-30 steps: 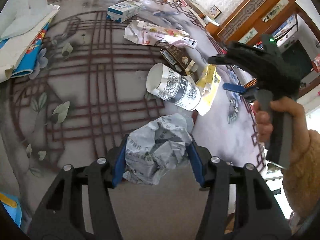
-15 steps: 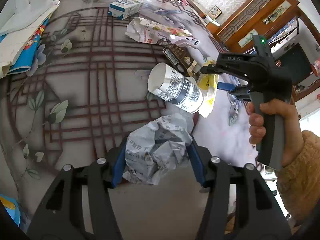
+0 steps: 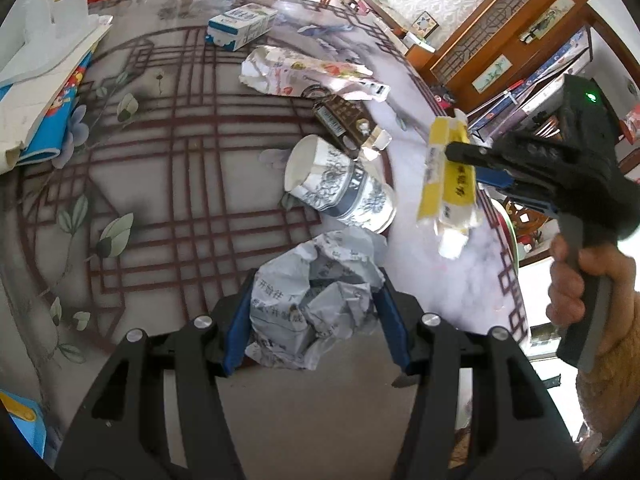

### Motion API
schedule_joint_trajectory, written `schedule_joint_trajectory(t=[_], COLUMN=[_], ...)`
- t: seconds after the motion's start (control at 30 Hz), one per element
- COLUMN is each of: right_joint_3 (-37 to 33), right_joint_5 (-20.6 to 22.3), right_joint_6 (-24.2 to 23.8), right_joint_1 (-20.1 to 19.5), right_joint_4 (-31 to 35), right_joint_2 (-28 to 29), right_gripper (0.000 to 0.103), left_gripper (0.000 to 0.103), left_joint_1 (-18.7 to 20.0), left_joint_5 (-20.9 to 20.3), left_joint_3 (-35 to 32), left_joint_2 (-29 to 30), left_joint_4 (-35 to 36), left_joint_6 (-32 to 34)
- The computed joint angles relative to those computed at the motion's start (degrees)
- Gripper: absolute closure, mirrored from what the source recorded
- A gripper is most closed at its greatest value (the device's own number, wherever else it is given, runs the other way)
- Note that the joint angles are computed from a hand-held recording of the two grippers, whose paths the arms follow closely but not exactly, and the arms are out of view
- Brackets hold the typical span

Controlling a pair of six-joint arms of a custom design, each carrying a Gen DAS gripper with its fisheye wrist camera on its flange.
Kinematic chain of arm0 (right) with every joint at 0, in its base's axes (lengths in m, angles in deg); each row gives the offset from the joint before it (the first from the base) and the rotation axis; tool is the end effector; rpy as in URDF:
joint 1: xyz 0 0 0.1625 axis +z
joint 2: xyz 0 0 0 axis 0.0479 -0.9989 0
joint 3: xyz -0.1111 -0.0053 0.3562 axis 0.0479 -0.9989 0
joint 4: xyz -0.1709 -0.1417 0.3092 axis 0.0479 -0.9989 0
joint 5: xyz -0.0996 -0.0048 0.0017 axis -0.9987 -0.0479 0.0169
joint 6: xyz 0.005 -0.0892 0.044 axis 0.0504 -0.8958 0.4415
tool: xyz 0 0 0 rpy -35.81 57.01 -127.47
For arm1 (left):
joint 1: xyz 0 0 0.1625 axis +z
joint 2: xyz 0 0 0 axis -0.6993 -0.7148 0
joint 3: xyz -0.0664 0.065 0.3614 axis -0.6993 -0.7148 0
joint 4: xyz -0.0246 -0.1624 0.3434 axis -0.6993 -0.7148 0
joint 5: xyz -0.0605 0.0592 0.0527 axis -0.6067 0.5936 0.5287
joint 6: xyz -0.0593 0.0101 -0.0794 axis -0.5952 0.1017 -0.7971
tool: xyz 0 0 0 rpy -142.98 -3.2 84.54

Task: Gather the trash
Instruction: 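Lift the grey paper and yellow wrapper and carry them to the red bin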

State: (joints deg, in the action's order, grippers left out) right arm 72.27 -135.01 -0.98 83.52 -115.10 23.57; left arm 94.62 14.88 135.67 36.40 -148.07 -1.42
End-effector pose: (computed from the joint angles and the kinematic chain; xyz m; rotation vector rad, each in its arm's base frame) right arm 0.0581 -0.6653 0.1825 0.3221 -2.7061 0.3793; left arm -0.2000 -0.5382 0.0043 0.0384 2.6645 -0.6589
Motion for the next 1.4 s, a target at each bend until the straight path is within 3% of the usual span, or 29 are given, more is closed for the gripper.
schedule_joint_trajectory(t=[0.17,0.5,1.4], right_joint_3=[7.2,17.7,19.5], right_joint_5=[-0.2,-1.6,1.5], right_joint_6=[-4.6,-8.5,-7.9], right_joint_1=[0.2,-1.2,-7.3], right_joint_4=[-5.8,-13.7,-12.4], right_joint_2=[-5.0,-11.0,-19.4], right_gripper=[0.069,0.069,0.068], left_gripper=[0.050,0.050,0.050], left_joint_1=[-0.5,-1.7,-4.9], left_joint_5=[-0.1,-0.1,-0.8], left_joint_3=[-0.6,-2.3,-14.0], left_joint_2=[0.5,2.0,10.1], left_joint_4=[-0.4,-0.5,1.0], left_joint_6=[0.6,1.3,2.9])
